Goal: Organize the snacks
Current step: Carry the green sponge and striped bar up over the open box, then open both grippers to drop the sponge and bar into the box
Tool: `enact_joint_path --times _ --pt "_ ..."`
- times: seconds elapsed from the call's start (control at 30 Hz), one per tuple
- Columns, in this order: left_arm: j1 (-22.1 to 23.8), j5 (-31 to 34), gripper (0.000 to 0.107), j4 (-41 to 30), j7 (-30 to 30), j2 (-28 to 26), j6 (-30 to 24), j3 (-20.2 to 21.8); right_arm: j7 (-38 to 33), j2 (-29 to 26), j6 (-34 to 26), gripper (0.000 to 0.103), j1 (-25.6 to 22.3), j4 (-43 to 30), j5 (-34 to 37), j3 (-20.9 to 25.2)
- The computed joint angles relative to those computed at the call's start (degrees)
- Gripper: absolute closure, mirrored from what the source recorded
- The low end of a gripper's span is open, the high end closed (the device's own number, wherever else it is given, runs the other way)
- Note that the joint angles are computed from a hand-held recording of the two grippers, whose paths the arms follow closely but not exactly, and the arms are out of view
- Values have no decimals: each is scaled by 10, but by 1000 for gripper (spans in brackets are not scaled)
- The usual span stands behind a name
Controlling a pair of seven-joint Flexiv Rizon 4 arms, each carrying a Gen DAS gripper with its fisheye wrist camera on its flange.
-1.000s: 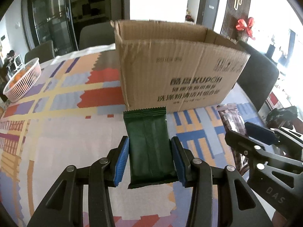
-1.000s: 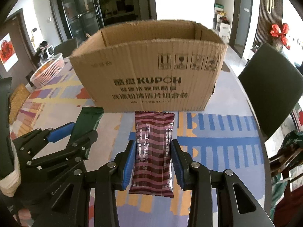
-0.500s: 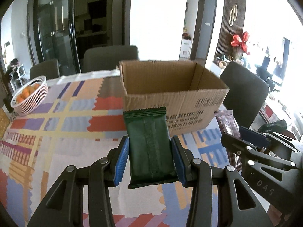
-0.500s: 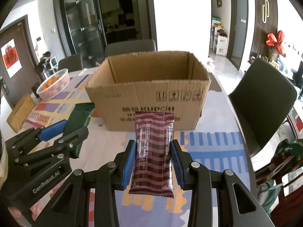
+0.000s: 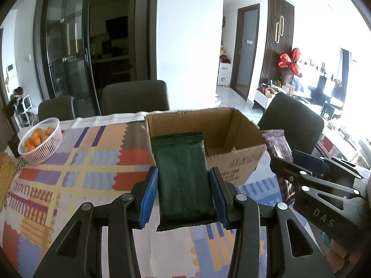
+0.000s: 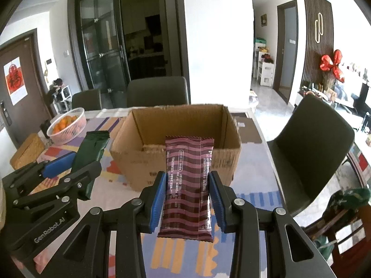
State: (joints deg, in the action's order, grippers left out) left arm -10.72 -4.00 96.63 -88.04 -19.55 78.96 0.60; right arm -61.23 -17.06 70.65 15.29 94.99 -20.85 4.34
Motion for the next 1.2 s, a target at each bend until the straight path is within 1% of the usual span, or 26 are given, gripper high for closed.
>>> enact_joint_path --times 0.2,0.4,0.5,0.7,1.2 --pt "0 5 63 -46 -2 -17 -28 5 -23 -21 -17 65 -6 -46 19 3" --pt "1 15 63 -101 -7 -42 -51 11 -32 -46 -36 65 0 -95 10 -8" --pt "7 9 63 -127 -1 -56 -67 5 -42 -61 -49 65 1 -126 10 -9" --pt "10 5 63 -178 3 -88 -97 5 -66 -96 -74 65 2 -186 14 -13" --pt "18 -3 63 -279 10 -167 -171 3 -127 -177 -147 65 -1 -303 59 -7"
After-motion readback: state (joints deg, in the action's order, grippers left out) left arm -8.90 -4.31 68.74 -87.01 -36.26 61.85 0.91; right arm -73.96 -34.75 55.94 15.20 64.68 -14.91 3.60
